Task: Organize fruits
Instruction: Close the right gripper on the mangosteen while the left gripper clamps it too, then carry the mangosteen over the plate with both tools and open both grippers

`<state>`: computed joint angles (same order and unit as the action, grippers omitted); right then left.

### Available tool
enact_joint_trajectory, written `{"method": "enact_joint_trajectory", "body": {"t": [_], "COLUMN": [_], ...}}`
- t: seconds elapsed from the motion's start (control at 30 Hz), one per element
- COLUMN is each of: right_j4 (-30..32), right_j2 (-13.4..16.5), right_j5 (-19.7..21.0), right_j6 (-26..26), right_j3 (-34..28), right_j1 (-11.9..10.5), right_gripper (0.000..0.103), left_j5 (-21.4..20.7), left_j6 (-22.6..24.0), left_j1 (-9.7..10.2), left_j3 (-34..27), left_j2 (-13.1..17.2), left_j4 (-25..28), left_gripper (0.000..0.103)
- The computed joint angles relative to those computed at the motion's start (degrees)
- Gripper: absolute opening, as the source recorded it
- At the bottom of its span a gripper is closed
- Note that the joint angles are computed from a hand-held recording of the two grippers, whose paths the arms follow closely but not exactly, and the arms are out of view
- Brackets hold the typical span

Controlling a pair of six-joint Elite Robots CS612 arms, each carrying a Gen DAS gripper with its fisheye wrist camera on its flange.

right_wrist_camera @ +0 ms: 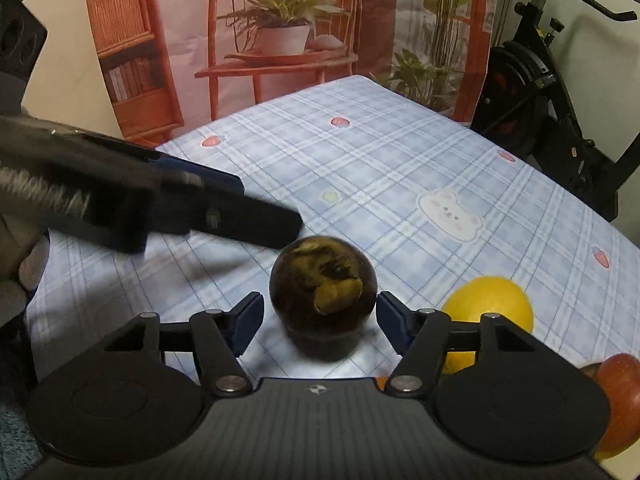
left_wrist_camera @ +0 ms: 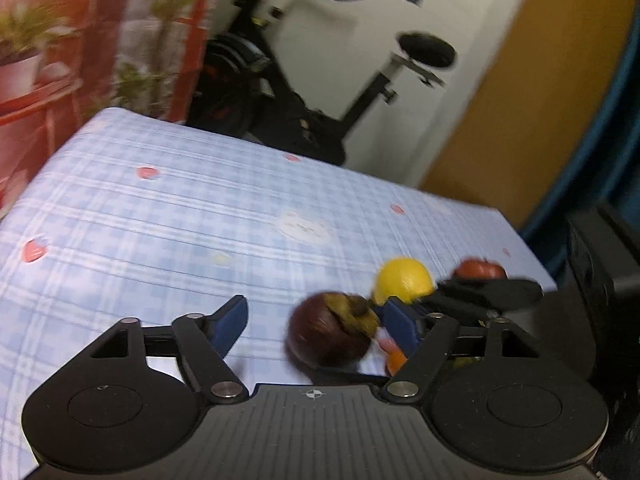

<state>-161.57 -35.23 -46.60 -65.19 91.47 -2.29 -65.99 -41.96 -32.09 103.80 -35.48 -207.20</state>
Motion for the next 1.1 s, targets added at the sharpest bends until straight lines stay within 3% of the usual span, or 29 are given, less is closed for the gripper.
{"method": "enact_joint_trajectory", "body": {"t": [0.13, 0.4, 0.67, 1.1], "right_j4": [1.2, 1.1, 1.4, 0.1], "right_j2": [0.1, -0.3, 0.3, 0.7], "right_j5": [1.0, 2.4, 2.3, 2.4], "right_j6": [0.8, 0.5, 2.0, 6.5], "right_j3": [-0.3, 0.4, -0.2, -0.3], "right_j1": [-0.3, -0.6, -0.5, -0.3], "right_gripper": [0.064, 0.064, 0.064, 0.061], "left_j5": [-1.4, -3.5, -4.9, -5.6], "left_j6": [1.9, 1.2, -0.5, -1.8], "left_j1": [0.11, 1.07, 1.67, 1.78], "left_j3": [-1.3, -2.5, -2.3, -2.7], "left_j2": [0.7, 1.9, 2.2, 2.8], "left_j4": [1.2, 1.4, 0.0, -0.1], "left_gripper": [0.079, 0.078, 0.069, 0.063]}}
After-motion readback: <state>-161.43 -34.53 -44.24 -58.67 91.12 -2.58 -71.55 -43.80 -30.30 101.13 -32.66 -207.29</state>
